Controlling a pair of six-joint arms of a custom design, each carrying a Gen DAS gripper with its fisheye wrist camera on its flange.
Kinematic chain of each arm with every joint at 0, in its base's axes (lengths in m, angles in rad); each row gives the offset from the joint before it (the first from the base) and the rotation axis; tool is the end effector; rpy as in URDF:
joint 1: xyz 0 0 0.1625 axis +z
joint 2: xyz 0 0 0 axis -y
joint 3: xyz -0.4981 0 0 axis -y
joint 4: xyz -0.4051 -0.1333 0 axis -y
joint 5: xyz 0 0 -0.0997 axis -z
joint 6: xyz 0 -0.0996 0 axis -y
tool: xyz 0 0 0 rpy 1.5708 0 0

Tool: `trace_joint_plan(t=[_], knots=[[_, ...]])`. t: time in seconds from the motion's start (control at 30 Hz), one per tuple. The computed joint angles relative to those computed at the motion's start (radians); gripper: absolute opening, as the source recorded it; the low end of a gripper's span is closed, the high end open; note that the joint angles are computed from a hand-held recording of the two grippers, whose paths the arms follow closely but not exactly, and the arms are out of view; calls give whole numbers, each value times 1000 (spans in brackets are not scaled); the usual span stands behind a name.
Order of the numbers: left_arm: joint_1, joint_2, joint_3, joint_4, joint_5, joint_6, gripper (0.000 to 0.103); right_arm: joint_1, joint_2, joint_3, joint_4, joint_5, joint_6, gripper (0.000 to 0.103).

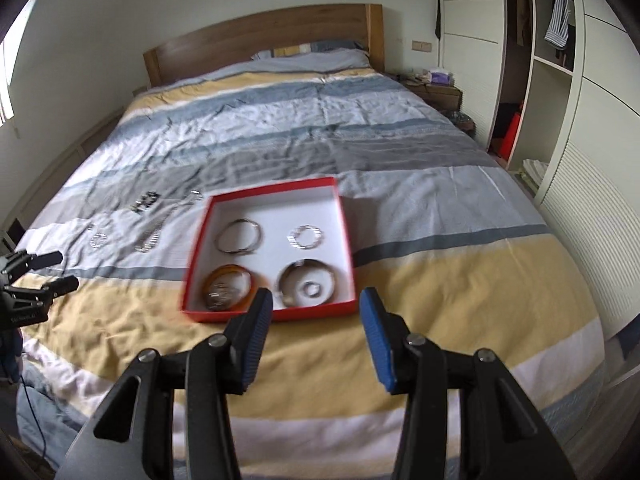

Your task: Organize jewelry

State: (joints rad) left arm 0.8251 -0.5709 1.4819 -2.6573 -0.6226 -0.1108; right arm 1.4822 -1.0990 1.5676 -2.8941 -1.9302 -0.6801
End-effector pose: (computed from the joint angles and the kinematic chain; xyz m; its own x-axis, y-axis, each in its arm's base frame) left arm -0.3690 -0.7152 0.0718 -0.5953 0.2097 -0.7757 0.6060 0.7511 -0.2620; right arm 0.0339 -0.7295 0.4372 -0.7433 -0.1413 0.6539 -0.5265 0.7267 -0.4413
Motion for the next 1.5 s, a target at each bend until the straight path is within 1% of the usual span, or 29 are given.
trace_joint_plan(t=[0.13, 0.23, 0.33, 0.67, 0.8, 0.83, 0.97, 1.07, 1.17, 1.27, 1.33, 1.5], knots=[[-20, -83, 130, -70, 58, -36, 73, 26, -40, 82, -48, 19, 16, 44], [-33, -136, 204, -101, 88, -74, 77, 45, -65, 129, -77, 36, 41, 44], [-48, -179, 270, -135, 124, -105, 79, 65, -83, 168, -105, 44, 59, 44], [-98, -250, 434, -284, 240, -182, 80, 127, -123, 265, -181, 44, 93, 44], [-125, -267, 483, -384, 282, -158, 80, 146, -130, 296, -201, 49, 97, 44], [-132, -272, 491, -392, 291, -160, 80, 149, -131, 302, -204, 52, 98, 44], [-153, -305, 512, -332, 313, -226, 80, 165, -131, 323, -213, 56, 92, 44], [-162, -324, 524, -299, 324, -274, 81, 178, -131, 339, -216, 72, 80, 44], [-171, -336, 533, -283, 346, -299, 84, 189, -128, 350, -218, 86, 68, 44], [-173, -343, 534, -287, 352, -301, 87, 199, -121, 354, -214, 93, 55, 44], [-170, -352, 532, -259, 351, -328, 90, 203, -114, 355, -213, 96, 50, 44], [-146, -364, 530, -204, 327, -385, 90, 206, -99, 357, -203, 96, 47, 44]])
